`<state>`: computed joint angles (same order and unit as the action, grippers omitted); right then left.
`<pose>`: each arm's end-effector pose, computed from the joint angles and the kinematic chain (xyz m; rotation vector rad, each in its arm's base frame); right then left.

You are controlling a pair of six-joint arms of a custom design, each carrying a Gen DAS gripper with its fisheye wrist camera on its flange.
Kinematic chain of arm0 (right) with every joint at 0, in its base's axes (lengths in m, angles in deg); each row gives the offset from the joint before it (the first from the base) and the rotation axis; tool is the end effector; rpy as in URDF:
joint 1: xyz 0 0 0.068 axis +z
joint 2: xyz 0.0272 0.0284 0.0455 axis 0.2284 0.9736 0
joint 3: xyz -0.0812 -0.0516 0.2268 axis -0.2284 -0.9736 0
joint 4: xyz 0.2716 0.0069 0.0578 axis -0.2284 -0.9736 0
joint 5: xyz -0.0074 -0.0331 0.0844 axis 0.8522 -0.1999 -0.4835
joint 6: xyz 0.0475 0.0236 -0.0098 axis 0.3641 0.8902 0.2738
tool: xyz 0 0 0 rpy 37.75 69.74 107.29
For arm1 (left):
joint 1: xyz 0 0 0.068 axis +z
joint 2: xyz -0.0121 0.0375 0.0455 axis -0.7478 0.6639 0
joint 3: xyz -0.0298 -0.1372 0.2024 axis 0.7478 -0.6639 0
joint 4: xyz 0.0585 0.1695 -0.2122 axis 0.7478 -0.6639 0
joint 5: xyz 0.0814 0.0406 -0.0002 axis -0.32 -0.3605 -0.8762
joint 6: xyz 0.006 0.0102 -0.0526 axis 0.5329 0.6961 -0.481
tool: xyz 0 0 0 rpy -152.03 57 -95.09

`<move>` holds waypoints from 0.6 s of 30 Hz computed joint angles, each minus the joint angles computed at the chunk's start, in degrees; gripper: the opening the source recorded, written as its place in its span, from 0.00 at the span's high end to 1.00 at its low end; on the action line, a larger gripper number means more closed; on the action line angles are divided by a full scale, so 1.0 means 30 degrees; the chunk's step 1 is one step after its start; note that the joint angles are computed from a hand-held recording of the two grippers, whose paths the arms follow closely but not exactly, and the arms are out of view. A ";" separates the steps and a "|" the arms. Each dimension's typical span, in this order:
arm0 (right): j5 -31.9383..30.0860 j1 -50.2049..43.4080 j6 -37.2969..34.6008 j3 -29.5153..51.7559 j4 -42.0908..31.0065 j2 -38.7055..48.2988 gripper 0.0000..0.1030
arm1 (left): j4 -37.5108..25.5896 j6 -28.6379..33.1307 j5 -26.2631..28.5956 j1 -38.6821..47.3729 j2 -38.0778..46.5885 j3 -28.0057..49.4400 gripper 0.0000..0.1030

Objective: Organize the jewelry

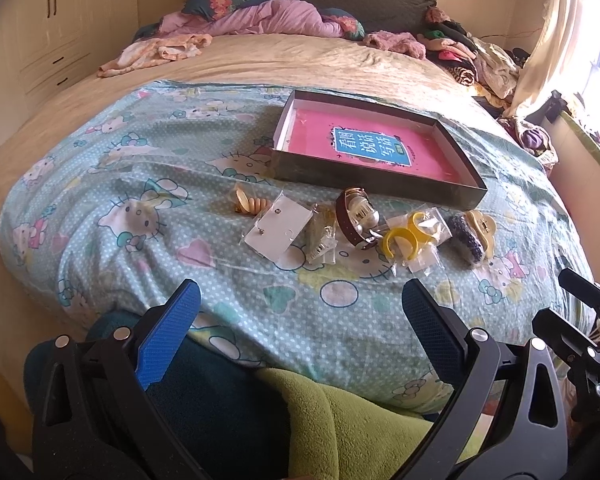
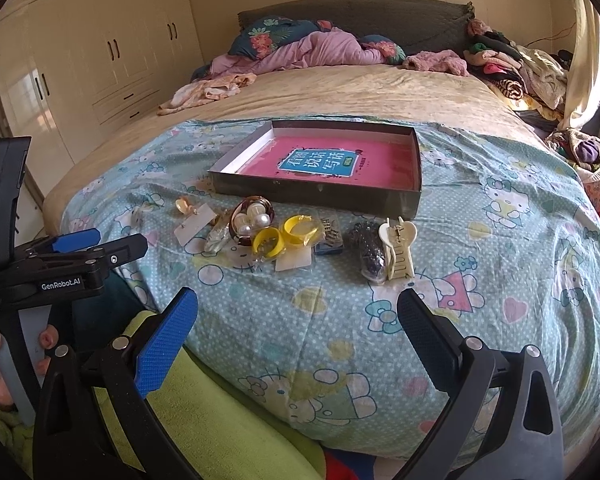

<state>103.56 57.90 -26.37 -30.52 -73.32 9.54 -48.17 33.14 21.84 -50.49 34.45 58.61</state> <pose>0.2218 0.1930 0.1409 0.2534 2.2965 0.1001 0.3361 -0.0234 0.1379 0.4773 2.4060 -0.3030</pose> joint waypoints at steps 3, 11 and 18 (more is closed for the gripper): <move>-0.0302 -0.0444 -0.0492 0.0111 0.0499 0.0085 0.04 | -0.0152 -0.0352 -0.0067 0.0266 0.0548 0.0651 0.08; -0.1430 -0.2553 -0.1930 0.0544 0.1599 0.0277 0.04 | -0.0174 -0.0975 -0.0609 0.1152 0.2582 0.3039 0.08; -0.1839 -0.4284 -0.3103 0.0687 0.2325 0.0516 0.04 | -0.1300 -0.0125 0.0589 0.1816 0.5206 0.5768 0.08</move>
<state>98.04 45.04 -35.68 -28.45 -66.35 11.08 -52.07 32.76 23.60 -45.04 50.07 75.92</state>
